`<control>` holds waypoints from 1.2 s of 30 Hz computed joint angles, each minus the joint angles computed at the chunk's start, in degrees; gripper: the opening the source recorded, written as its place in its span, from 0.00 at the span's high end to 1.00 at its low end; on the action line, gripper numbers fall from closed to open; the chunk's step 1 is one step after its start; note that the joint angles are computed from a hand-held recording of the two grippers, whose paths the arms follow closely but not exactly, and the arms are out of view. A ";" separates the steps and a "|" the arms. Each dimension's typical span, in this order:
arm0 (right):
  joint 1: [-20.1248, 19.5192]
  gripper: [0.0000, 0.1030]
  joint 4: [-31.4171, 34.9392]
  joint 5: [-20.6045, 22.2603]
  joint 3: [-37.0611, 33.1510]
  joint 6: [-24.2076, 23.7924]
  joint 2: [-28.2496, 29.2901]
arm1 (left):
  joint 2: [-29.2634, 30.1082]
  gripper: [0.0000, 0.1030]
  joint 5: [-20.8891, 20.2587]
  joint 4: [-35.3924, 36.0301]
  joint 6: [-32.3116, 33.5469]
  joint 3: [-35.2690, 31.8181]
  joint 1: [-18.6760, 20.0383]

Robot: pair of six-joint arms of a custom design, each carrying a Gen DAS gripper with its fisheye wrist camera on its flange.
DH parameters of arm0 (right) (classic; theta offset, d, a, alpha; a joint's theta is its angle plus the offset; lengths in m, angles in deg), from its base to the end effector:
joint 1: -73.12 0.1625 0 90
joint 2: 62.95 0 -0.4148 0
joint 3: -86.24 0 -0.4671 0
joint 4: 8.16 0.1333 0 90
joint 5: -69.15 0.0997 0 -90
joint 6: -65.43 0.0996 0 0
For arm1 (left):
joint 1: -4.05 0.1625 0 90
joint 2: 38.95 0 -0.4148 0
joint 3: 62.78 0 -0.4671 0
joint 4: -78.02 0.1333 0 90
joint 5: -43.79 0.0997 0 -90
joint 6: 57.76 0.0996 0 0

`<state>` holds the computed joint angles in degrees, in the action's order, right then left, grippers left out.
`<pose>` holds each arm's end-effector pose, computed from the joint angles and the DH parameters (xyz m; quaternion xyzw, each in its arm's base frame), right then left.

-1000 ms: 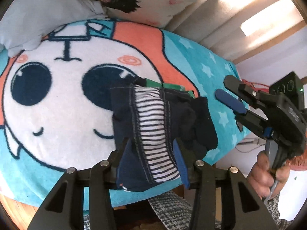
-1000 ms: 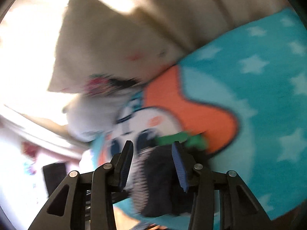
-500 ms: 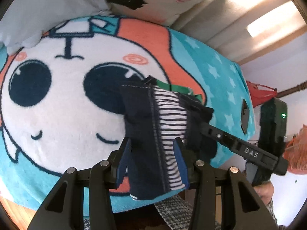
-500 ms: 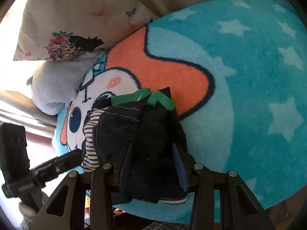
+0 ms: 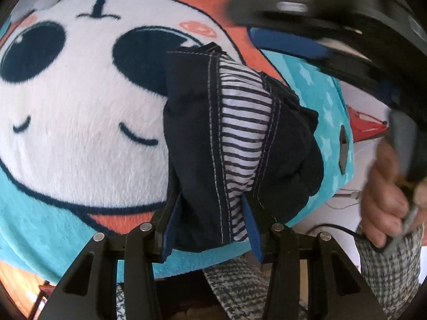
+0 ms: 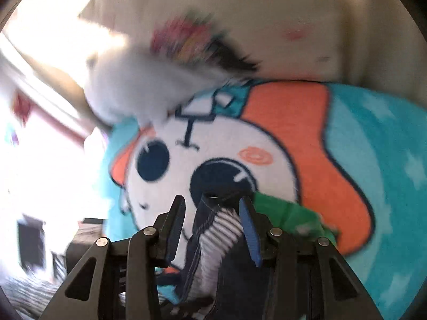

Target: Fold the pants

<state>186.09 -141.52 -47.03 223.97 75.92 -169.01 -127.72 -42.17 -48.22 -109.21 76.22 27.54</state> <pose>0.2378 -0.3321 0.2485 0.0824 -0.9657 0.1598 0.1872 -0.2930 -0.2803 0.0977 0.1342 0.9828 0.0327 0.1223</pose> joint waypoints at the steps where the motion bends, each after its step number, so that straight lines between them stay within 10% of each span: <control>1: -0.07 0.55 0.80 0.39 -0.92 -1.09 2.42 | -0.38 0.58 -0.15 -0.30 -0.14 0.31 0.14; 3: 0.57 0.55 4.00 -1.95 -3.38 -2.78 8.06 | -0.76 0.58 -0.41 -0.93 -0.20 0.67 0.47; 6: 2.76 0.93 9.44 -8.08 -5.61 -3.74 13.23 | -1.41 0.58 -0.54 -1.15 -0.03 1.05 0.87; 15: 0.52 0.99 8.03 -20.00 -6.43 1.49 16.86 | -1.88 0.58 0.74 1.20 1.68 0.97 -0.16; 27: 2.25 0.97 3.90 -15.09 4.53 12.92 -13.73 | -2.60 0.58 4.06 1.06 4.55 -3.10 1.53; 36: 4.54 0.97 11.33 -13.98 11.78 20.42 -23.14 | 10.32 0.58 9.29 1.92 9.55 -10.75 2.18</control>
